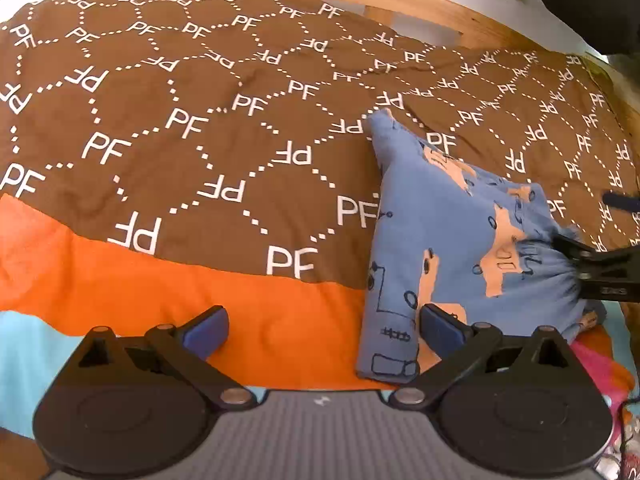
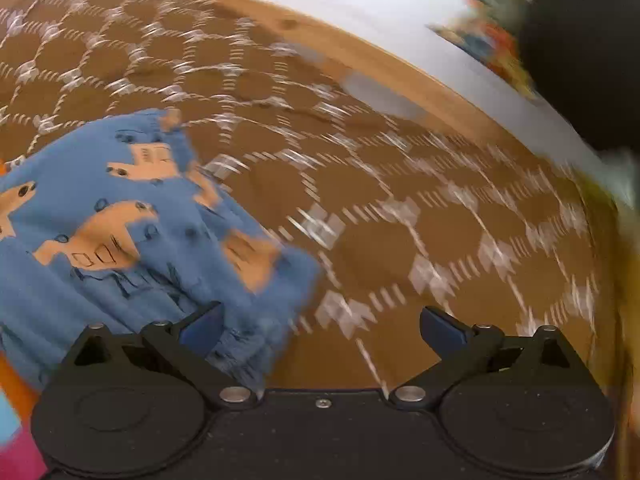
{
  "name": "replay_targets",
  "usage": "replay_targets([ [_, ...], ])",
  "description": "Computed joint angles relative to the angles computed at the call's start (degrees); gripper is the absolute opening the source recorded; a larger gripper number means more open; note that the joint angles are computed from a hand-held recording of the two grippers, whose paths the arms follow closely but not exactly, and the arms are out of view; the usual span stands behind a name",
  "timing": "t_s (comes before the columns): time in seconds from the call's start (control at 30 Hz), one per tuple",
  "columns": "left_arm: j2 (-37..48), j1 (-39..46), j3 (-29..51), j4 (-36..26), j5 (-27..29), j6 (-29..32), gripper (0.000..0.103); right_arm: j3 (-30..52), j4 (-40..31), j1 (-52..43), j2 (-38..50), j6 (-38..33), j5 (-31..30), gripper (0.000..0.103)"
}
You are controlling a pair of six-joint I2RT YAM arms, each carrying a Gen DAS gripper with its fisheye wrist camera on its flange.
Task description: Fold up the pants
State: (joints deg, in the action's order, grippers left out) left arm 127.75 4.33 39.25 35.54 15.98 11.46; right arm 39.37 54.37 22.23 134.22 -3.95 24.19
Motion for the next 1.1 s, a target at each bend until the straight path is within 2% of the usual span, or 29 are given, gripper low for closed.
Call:
replay_targets([
  [0.07, -0.3, -0.2, -0.4, 0.3, -0.5, 0.2, 0.103, -3.9, 0.9, -1.6, -2.7, 6.2, -3.2, 0.102],
  [0.17, -0.9, -0.5, -1.0, 0.1, -1.4, -0.8, 0.103, -6.1, 0.8, 1.5, -6.2, 6.9, -1.2, 0.102],
  [0.3, -2.4, -0.8, -2.0, -0.5, -2.0, -1.1, 0.102, -8.8, -2.2, 5.3, -10.3, 8.1, -5.0, 0.102],
  [0.4, -2.8, -1.3, -3.1, 0.2, -2.1, -0.2, 0.102, -7.7, -6.4, 5.9, -8.7, 10.0, -4.3, 0.102],
  [0.5, -2.6, -2.5, -4.0, 1.2, -3.3, 0.9, 0.102, -7.5, -7.9, 3.4, -8.3, 14.0, -9.0, 0.102],
  [0.67, -2.6, -3.6, -4.4, 1.9, -4.6, 1.0, 0.102, -9.1, -5.1, 3.5, -9.6, 15.3, -8.1, 0.102],
  [1.0, -2.2, -3.2, -4.2, 1.9, -4.1, 0.4, 0.103, -9.1, -5.5, 3.6, -10.2, 15.7, -8.4, 0.102],
  [1.1, -2.5, -3.0, -4.1, 1.3, -3.8, 0.6, 0.103, -10.7, -0.5, 3.8, -9.6, 16.9, -7.2, 0.102],
])
